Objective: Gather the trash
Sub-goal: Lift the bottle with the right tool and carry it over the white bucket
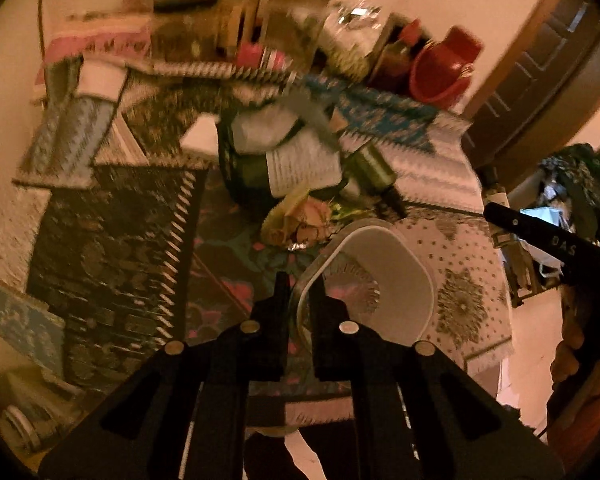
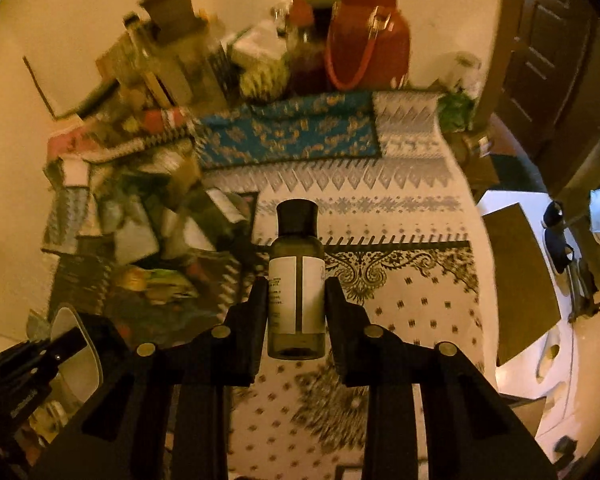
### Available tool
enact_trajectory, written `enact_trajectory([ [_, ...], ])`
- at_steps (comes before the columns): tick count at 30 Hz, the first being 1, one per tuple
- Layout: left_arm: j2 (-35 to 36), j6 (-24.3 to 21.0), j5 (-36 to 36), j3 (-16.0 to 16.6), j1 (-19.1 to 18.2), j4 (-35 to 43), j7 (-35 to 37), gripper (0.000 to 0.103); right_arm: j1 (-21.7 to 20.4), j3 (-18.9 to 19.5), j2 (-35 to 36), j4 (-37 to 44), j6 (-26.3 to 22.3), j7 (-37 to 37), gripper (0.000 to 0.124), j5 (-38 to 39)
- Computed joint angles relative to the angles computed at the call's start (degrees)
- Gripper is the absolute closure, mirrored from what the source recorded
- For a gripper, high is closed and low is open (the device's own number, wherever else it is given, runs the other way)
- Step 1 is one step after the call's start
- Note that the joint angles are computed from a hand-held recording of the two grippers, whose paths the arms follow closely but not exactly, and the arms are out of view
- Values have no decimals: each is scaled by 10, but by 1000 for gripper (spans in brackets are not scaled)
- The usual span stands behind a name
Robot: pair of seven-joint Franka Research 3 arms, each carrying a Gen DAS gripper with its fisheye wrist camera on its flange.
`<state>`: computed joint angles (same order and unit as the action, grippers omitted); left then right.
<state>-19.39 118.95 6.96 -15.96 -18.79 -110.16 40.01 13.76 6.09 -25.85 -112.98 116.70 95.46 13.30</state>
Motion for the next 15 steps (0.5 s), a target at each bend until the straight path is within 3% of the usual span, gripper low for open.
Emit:
enact_trajectory([
  [8, -98, 0, 25, -1, -12, -15, 57, 95, -2, 35, -109, -27, 29, 78, 98, -11],
  [15, -168, -1, 40, -17, -16, -13, 85, 95, -8, 55, -201, -42, 19, 126, 98, -20],
])
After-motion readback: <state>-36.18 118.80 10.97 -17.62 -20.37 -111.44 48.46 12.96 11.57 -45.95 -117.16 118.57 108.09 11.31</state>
